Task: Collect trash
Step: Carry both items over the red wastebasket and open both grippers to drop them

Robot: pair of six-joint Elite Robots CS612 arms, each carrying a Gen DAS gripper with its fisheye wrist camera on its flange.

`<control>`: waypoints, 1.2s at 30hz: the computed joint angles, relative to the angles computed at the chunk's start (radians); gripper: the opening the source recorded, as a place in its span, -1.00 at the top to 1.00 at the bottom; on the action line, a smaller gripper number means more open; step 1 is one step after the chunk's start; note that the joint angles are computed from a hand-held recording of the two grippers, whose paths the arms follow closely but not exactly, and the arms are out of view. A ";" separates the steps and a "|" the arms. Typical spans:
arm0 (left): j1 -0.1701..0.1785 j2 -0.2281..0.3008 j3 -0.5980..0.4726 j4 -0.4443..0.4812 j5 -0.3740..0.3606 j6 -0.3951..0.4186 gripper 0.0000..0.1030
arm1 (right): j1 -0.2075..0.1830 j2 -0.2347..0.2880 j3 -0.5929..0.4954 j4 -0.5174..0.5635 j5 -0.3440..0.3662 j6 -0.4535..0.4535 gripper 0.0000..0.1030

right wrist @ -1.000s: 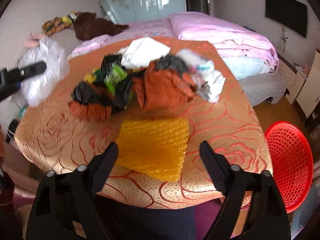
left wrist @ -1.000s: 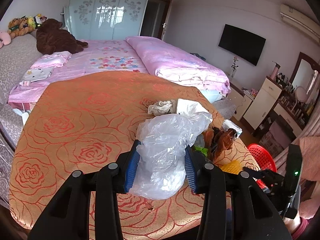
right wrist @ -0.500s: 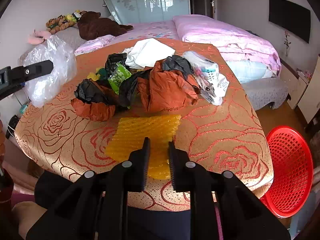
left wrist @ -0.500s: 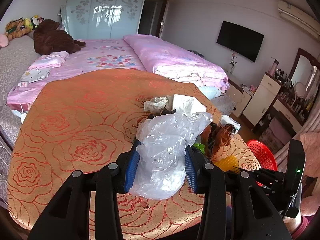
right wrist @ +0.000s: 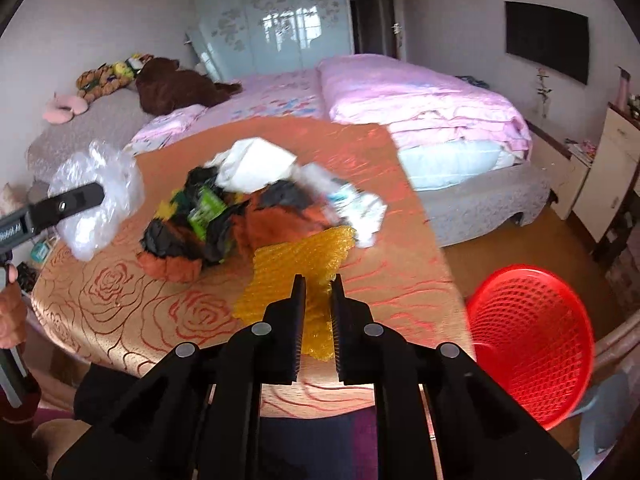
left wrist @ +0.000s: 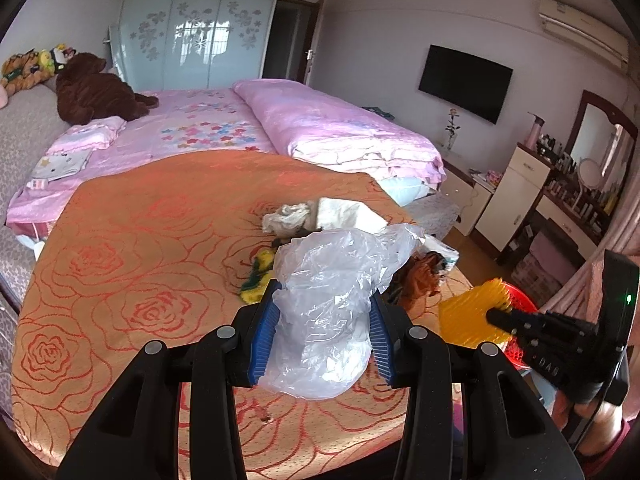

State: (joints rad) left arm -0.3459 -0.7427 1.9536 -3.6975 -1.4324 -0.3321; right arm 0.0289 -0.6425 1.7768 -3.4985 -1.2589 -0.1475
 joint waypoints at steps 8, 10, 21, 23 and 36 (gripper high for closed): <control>-0.023 -0.002 -0.024 -0.002 -0.020 0.053 0.23 | -0.037 -0.012 0.016 -0.058 -0.036 0.056 0.75; -0.032 -0.001 -0.034 0.002 -0.022 0.073 0.23 | -0.047 -0.016 0.018 -0.071 -0.050 0.068 0.75; -0.083 0.023 -0.136 0.085 -0.121 0.135 0.23 | -0.098 -0.031 0.041 -0.135 -0.132 0.126 0.75; -0.097 0.030 -0.157 0.108 -0.135 0.151 0.23 | -0.107 -0.031 0.046 -0.142 -0.145 0.142 0.75; -0.161 0.099 -0.299 0.260 -0.219 0.239 0.23 | -0.160 -0.018 0.060 -0.136 -0.241 0.241 0.75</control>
State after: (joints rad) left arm -0.5064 -0.6441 1.6545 -3.4373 -1.6513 -0.0931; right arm -0.1307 -0.6610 1.8373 -3.6346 -1.4995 0.0936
